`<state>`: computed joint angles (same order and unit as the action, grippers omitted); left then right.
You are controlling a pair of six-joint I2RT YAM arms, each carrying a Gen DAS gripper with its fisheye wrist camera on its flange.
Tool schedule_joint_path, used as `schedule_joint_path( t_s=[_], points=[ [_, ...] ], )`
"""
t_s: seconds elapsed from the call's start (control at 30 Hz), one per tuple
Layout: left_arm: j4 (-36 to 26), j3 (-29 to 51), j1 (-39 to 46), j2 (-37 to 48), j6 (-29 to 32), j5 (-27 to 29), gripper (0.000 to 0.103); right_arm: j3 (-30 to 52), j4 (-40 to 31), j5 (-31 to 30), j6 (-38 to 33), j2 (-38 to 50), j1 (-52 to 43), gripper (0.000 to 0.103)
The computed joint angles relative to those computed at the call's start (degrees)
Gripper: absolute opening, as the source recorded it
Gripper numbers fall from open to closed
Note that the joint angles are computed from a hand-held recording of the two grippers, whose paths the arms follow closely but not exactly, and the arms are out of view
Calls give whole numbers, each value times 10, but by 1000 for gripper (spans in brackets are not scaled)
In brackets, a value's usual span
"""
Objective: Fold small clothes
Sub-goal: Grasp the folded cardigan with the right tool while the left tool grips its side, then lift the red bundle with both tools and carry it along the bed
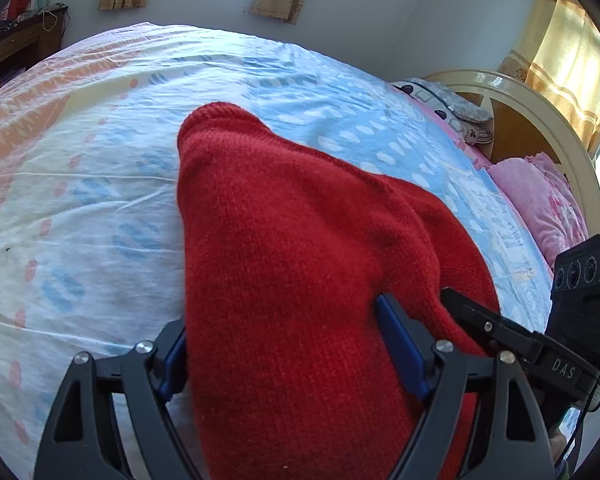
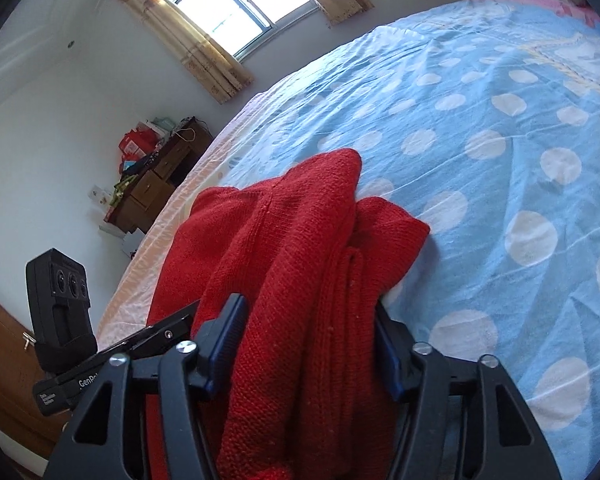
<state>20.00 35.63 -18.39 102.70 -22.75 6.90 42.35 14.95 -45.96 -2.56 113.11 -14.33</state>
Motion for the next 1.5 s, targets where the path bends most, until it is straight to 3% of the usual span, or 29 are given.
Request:
schedule_joint_path(
  t_s=[0.13, 0.67, 0.83, 0.93, 1.07, 1.23, 1.3, 1.37, 1.5],
  points=[
    [7, -4, -3, -2, 3, -6, 80, -31, 37, 34, -3, -26, 13, 46],
    [15, -6, -2, 1, 1, -4, 76, -37, 40, 44, -8, -30, 13, 45],
    [8, -5, -13, -5, -3, -26, 72, -68, 68, 108, -7, -65, 39, 41],
    [-11, -5, -24, -19, -9, -45, 64, -95, 71, 180, -3, -109, 72, 36],
    [-83, -6, -44, -76, 7, -77, 42, -146, 55, 219, 3, -194, 95, 34],
    [-170, -59, -47, -199, -20, -60, 39, -215, -47, 143, -2, -360, 63, 33],
    [-215, -101, -65, -286, -33, -73, 39, -246, -120, 97, -10, -447, 37, 33],
    [-287, -131, -110, -378, -52, -120, 39, -270, -176, 64, -14, -506, 23, 33],
    [-435, -181, -207, -547, -121, -209, 39, -331, -356, -14, -45, -682, -14, 33]
  ],
)
